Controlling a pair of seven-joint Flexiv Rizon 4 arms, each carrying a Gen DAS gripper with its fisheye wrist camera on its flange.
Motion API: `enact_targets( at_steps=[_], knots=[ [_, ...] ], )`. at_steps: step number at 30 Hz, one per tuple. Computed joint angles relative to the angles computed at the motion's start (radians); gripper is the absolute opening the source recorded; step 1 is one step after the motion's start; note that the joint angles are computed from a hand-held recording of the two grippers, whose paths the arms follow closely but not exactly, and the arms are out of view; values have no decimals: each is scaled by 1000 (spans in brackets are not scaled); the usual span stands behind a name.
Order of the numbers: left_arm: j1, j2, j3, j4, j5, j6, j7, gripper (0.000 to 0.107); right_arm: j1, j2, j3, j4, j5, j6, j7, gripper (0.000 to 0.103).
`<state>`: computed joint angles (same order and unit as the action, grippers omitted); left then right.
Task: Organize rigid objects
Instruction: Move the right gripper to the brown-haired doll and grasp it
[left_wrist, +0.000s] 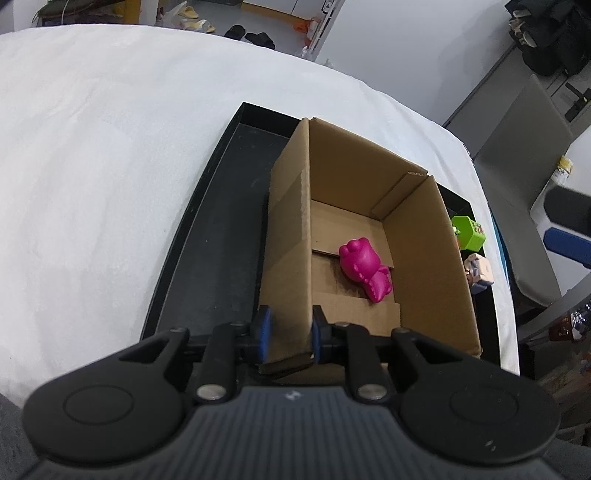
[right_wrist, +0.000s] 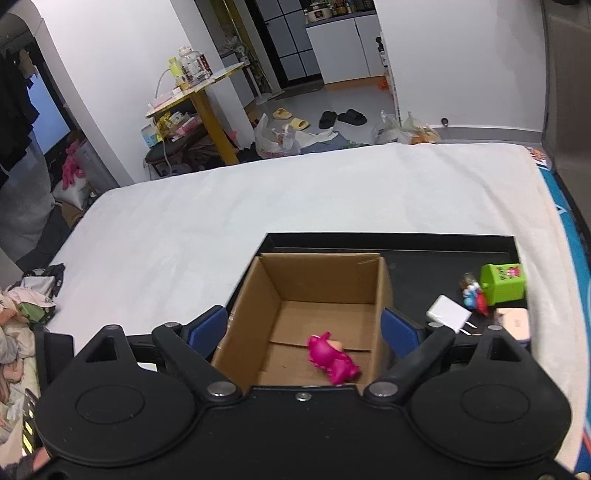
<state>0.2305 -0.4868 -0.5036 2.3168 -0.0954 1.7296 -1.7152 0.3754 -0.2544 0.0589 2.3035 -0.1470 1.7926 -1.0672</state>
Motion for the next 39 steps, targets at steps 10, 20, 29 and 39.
enact_targets(
  at_steps=[10, 20, 29, 39],
  knots=[
    [-22, -6, 26, -6, -1, 2, 7, 19, 10, 13, -60, 40, 17, -12, 8, 91],
    [-47, 0, 53, -12, -14, -5, 9, 18, -42, -17, -63, 52, 62, 32, 11, 91],
    [-79, 7, 85, -13, -22, -9, 12, 18, -179, -76, 28, 39, 70, 65, 42, 91],
    [-116, 10, 116, -21, -45, -15, 21, 17, -300, -146, 104, 14, 26, 37, 151, 80]
  ],
)
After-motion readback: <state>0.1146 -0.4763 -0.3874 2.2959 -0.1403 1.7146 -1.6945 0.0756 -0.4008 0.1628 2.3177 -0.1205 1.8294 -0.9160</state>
